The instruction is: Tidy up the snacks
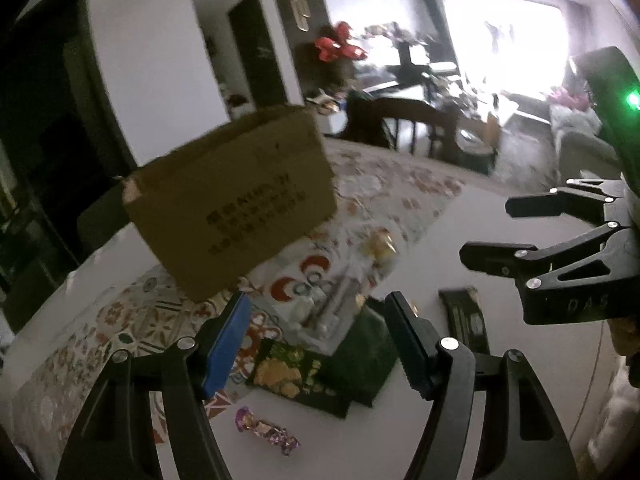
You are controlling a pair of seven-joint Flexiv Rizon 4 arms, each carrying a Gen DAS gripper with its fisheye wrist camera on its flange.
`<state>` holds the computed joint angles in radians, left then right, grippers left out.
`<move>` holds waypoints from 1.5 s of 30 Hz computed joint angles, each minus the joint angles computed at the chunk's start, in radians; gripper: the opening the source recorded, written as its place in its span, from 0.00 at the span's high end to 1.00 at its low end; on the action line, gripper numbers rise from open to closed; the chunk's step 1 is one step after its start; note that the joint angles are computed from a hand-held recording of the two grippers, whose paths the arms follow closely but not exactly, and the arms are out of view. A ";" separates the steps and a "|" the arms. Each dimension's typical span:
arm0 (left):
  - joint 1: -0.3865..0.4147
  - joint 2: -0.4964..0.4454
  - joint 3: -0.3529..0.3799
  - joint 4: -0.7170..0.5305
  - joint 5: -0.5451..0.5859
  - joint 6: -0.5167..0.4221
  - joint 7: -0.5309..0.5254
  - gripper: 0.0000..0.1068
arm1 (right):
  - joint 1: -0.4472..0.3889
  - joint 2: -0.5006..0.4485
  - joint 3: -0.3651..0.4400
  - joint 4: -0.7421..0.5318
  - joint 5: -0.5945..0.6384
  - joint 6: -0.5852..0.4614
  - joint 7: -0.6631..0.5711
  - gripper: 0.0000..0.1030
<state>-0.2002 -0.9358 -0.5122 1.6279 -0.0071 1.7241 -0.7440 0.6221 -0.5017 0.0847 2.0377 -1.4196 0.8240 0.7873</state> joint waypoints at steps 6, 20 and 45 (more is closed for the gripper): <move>0.056 -0.038 -0.078 0.000 0.027 -0.084 0.131 0.36 | -0.019 -0.052 0.000 -0.015 0.085 0.147 0.066 0.23; 0.035 -0.084 -0.083 -0.057 -0.076 -0.230 0.398 0.43 | 0.043 -0.113 -0.043 -0.075 0.296 0.183 -0.055 0.29; -0.042 -0.083 -0.002 -0.110 -0.259 -0.348 0.482 0.56 | 0.107 -0.152 -0.124 -0.093 0.434 0.261 -0.160 0.58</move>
